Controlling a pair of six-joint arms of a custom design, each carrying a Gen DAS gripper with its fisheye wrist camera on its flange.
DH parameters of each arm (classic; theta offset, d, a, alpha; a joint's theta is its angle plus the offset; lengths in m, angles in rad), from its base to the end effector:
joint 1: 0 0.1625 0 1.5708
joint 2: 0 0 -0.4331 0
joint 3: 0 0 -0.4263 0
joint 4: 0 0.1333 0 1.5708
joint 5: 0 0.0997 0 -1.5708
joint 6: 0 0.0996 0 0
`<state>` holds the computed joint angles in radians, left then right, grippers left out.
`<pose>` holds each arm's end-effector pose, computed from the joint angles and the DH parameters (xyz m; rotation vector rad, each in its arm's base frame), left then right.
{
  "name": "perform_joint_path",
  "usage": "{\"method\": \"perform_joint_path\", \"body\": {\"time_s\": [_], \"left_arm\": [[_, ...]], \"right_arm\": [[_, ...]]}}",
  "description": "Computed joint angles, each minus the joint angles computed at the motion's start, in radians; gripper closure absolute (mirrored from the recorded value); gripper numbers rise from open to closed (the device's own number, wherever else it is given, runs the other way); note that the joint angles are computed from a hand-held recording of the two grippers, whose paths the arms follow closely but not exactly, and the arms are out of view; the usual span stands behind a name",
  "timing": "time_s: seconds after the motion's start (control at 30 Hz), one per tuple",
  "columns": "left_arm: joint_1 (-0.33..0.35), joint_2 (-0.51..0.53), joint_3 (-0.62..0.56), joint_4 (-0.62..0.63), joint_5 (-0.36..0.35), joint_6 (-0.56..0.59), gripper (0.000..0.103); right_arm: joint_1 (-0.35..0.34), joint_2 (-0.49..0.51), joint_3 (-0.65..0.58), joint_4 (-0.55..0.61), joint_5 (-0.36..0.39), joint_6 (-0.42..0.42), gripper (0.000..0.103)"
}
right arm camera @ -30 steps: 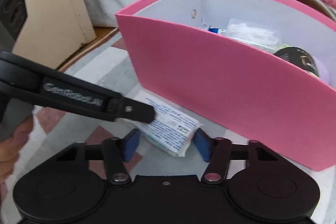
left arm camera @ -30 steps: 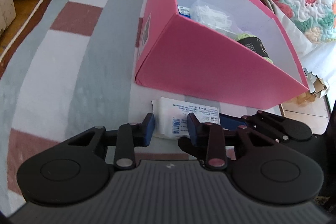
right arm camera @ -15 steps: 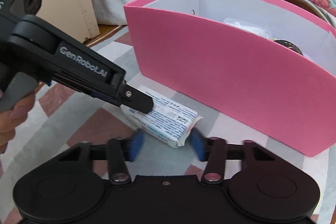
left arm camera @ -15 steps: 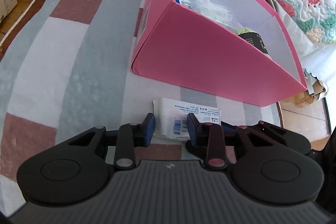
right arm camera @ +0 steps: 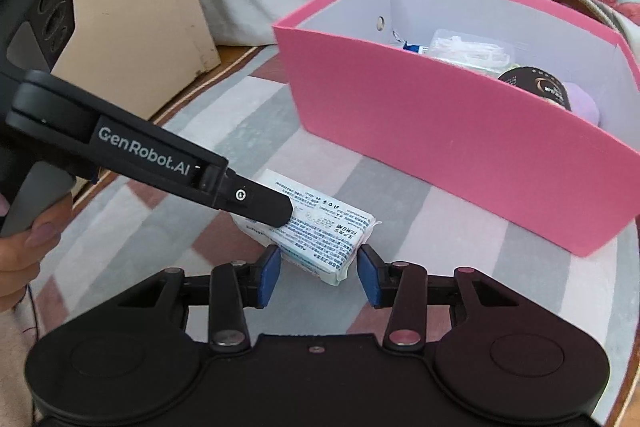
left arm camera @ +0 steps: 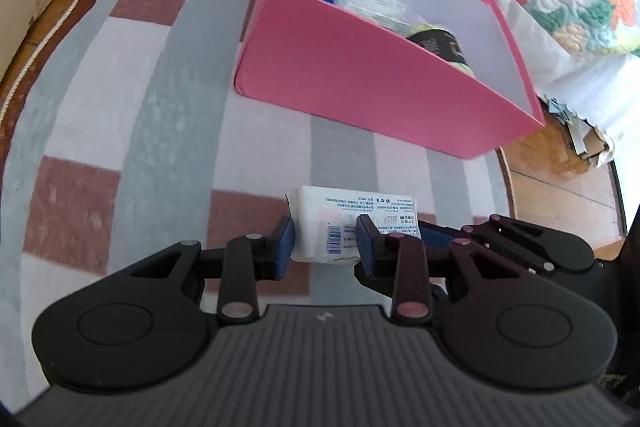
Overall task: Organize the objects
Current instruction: 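Lift the soap bar with the left tool over the pink box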
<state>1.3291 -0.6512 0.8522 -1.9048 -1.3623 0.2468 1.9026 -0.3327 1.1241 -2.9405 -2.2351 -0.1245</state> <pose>-0.0597 -0.8854 0.2565 0.6880 2.8448 -0.1941 0.3401 -0.7663 -0.0105 0.3062 -2.4193 0.8044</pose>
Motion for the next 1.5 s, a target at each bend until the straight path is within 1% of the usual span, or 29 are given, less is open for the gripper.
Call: {"method": "perform_joint_path", "body": {"time_s": [0.07, 0.2, 0.33, 0.47, 0.57, 0.67, 0.77, 0.83, 0.9, 1.07, 1.2, 1.27, 1.37, 1.4, 1.47, 1.5], "left_arm": [[-0.006, -0.023, 0.028, -0.006, 0.003, 0.004, 0.070], [-0.015, -0.072, 0.091, -0.012, 0.006, -0.004, 0.070], [-0.027, -0.123, 0.153, -0.024, 0.006, -0.024, 0.070], [-0.044, -0.189, 0.240, -0.074, 0.013, -0.033, 0.070], [-0.056, -0.221, 0.263, -0.085, 0.003, -0.048, 0.070], [-0.069, -0.235, 0.260, -0.086, -0.008, -0.045, 0.070], [-0.087, -0.237, 0.240, -0.088, -0.014, -0.029, 0.071], [-0.099, -0.229, 0.213, -0.081, -0.014, -0.017, 0.070], [-0.107, -0.215, 0.180, -0.065, -0.019, -0.014, 0.070], [-0.120, -0.151, 0.060, -0.024, -0.035, -0.017, 0.070], [-0.127, -0.078, -0.062, 0.013, -0.045, -0.027, 0.070], [-0.129, -0.032, -0.135, 0.034, -0.050, -0.035, 0.070], [-0.130, 0.064, -0.287, 0.102, -0.058, -0.062, 0.070], [-0.131, 0.087, -0.321, 0.109, -0.059, -0.062, 0.070], [-0.134, 0.161, -0.434, 0.148, -0.063, -0.072, 0.069], [-0.134, 0.209, -0.513, 0.182, -0.070, -0.076, 0.068]], "right_arm": [[0.007, -0.003, -0.006, 0.018, 0.003, 0.012, 0.053], [0.023, -0.033, 0.023, 0.056, 0.016, 0.056, 0.051], [0.041, -0.061, 0.051, 0.075, 0.015, 0.062, 0.049], [0.063, -0.092, 0.072, 0.110, 0.019, 0.093, 0.045], [0.081, -0.102, 0.075, 0.112, 0.008, 0.074, 0.044], [0.097, -0.109, 0.068, 0.104, -0.003, 0.061, 0.041], [0.112, -0.111, 0.052, 0.080, -0.019, 0.028, 0.038], [0.120, -0.109, 0.033, 0.069, -0.027, 0.001, 0.036], [0.126, -0.107, 0.015, 0.059, -0.035, -0.019, 0.032], [0.132, -0.086, -0.061, 0.061, -0.061, -0.086, 0.029], [0.124, -0.059, -0.144, 0.076, -0.071, -0.136, 0.026], [0.121, -0.039, -0.192, 0.077, -0.086, -0.178, 0.026], [0.112, -0.002, -0.272, 0.079, -0.113, -0.248, 0.025], [0.107, 0.010, -0.299, 0.082, -0.118, -0.267, 0.025], [0.096, 0.028, -0.342, 0.085, -0.134, -0.292, 0.025], [0.090, 0.032, -0.355, 0.087, -0.140, -0.299, 0.025]]}}
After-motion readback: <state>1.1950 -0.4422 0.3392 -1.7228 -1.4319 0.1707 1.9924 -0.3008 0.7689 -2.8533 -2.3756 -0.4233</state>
